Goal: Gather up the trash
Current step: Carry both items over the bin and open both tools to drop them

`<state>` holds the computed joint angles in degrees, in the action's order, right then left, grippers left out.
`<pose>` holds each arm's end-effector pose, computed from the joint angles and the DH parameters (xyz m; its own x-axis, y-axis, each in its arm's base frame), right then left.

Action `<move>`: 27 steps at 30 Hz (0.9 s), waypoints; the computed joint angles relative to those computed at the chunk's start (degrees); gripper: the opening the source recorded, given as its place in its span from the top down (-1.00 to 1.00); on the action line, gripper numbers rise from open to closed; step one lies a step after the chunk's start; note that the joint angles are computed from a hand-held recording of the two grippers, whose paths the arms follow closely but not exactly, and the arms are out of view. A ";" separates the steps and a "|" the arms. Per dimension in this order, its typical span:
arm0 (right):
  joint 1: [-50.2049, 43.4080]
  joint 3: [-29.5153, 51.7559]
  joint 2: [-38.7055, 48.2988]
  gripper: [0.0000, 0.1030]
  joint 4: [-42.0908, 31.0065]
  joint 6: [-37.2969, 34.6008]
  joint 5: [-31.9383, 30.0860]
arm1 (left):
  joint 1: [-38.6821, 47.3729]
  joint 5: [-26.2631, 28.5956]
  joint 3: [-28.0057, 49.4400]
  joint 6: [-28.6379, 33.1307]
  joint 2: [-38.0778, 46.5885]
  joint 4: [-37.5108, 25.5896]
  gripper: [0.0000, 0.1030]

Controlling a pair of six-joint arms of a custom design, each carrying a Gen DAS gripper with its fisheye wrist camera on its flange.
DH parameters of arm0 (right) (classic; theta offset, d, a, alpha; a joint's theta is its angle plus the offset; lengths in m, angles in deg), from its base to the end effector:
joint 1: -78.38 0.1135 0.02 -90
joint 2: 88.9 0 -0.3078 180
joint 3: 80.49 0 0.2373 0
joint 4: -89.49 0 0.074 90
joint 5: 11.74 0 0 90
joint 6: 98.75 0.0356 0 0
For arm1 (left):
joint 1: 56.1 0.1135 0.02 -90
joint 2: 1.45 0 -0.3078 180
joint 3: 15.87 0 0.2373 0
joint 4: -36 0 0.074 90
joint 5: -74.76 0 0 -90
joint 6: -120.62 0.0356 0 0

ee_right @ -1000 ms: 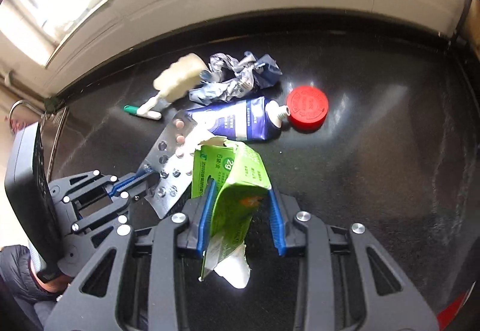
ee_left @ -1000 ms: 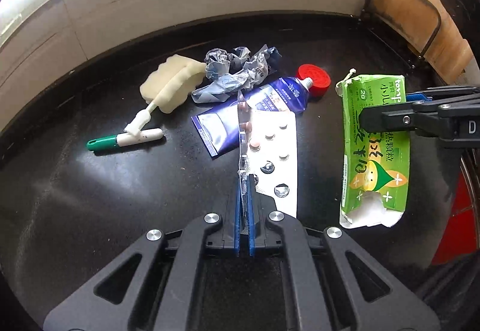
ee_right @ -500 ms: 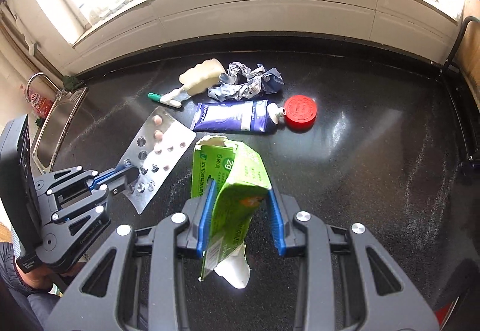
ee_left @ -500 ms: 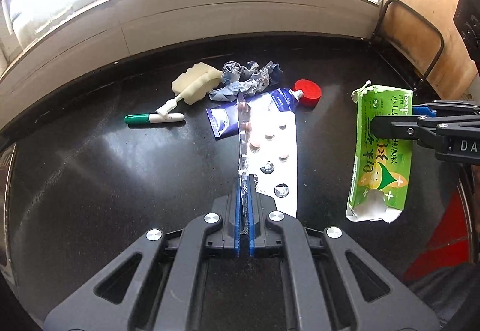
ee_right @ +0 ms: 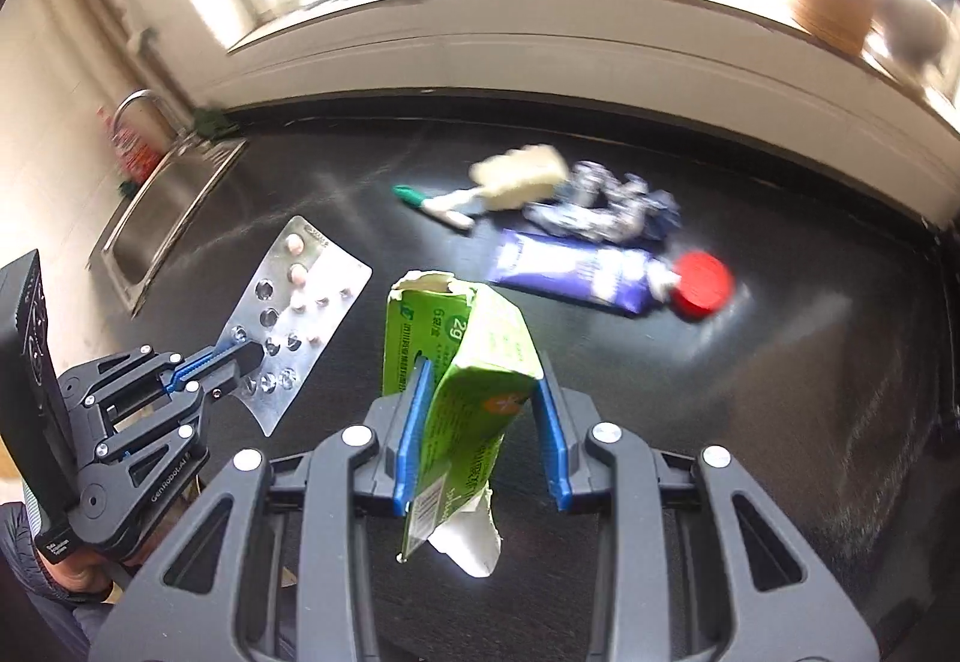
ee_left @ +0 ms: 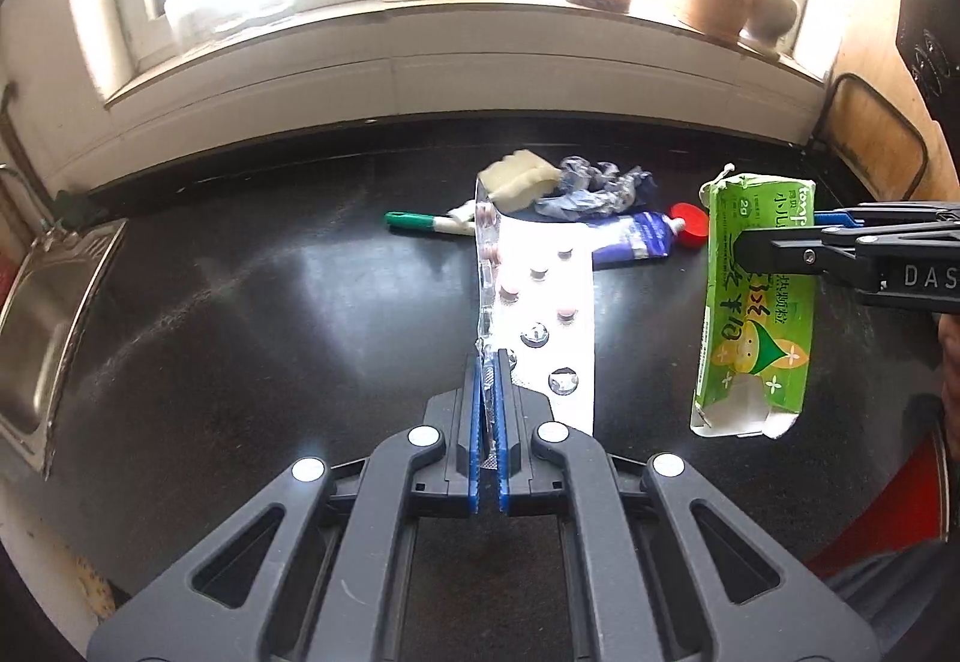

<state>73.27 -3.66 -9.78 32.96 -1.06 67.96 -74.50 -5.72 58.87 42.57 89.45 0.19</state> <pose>0.2550 -0.0164 0.3130 -0.8451 0.2078 -0.4926 0.1095 0.9691 0.2209 0.3018 -0.1066 0.2693 -0.6467 0.4304 -0.6297 0.5539 0.8326 0.0001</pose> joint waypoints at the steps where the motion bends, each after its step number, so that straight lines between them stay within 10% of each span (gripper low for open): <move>1: 2.60 1.23 1.10 0.35 0.22 0.14 0.13 | 1.63 -0.29 -0.89 -0.14 -1.19 0.14 0.94; 16: 39.27 30.30 28.03 0.35 -2.05 -2.44 -3.75 | 46.86 1.24 -12.29 6.01 -15.29 -3.78 0.94; 27: 56.29 77.19 59.47 0.35 -22.06 -3.73 -5.38 | 77.78 7.23 -12.80 14.82 -3.38 -0.80 0.94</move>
<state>129.56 73.53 49.69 10.91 -4.79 62.58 3.27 1.51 46.07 57.40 86.07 -0.60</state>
